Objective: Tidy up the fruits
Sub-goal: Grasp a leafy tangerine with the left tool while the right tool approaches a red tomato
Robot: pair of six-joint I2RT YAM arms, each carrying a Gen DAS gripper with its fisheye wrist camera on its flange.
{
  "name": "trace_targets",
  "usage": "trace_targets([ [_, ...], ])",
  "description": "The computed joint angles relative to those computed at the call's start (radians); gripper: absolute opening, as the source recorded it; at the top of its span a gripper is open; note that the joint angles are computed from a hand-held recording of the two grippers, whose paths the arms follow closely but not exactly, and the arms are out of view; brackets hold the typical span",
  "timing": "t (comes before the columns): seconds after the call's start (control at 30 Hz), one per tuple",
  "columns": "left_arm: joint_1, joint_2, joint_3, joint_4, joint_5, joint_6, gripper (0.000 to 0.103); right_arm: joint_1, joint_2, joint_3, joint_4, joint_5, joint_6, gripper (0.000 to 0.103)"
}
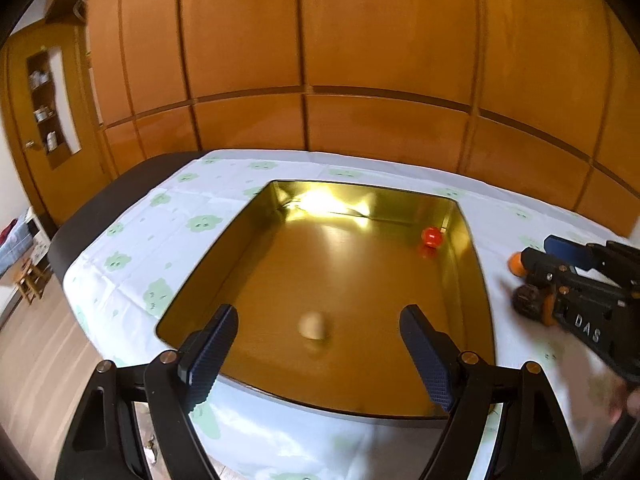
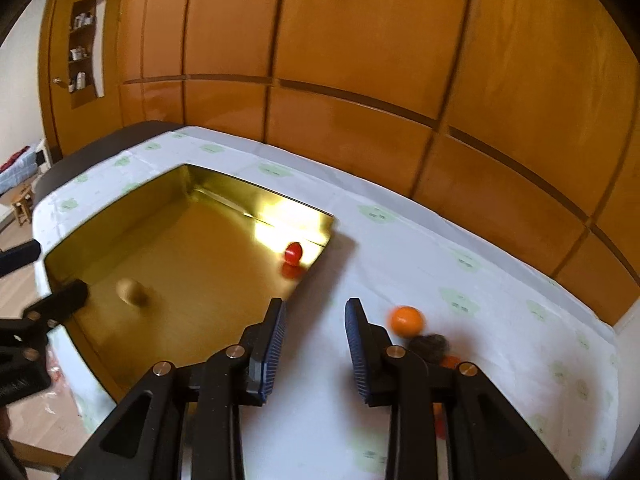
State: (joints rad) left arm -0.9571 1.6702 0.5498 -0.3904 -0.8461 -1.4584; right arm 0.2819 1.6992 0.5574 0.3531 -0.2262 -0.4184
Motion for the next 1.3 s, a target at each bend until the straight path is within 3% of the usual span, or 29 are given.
trace_targets([
  [0.27, 0.000, 0.038, 0.055, 0.134, 0.028, 0.224, 0.084, -0.235, 0.084, 0.132, -0.102, -0.036, -0.112, 0.031],
  [0.53, 0.010, 0.088, 0.145, 0.316, 0.105, 0.543, 0.083, -0.433, 0.212, 0.353, -0.272, -0.081, -0.172, 0.031],
  [0.73, 0.041, 0.179, 0.259, 0.390, 0.257, 0.737, 0.068, -0.531, 0.335, 0.517, -0.361, -0.129, -0.143, 0.031],
  [0.8, 0.061, 0.214, 0.298, 0.396, 0.318, 0.777, 0.062, -0.552, 0.384, 0.583, -0.414, -0.135, -0.100, 0.031],
  [1.0, 0.139, 0.370, 0.503, 0.286, 0.426, 0.835, 0.062, -0.588, 0.421, 0.661, -0.488, -0.187, -0.043, 0.031],
  [1.3, 0.247, 0.489, 0.650, 0.274, 0.589, 0.815, 0.059, -0.593, 0.446, 0.720, -0.566, -0.217, -0.026, 0.031],
])
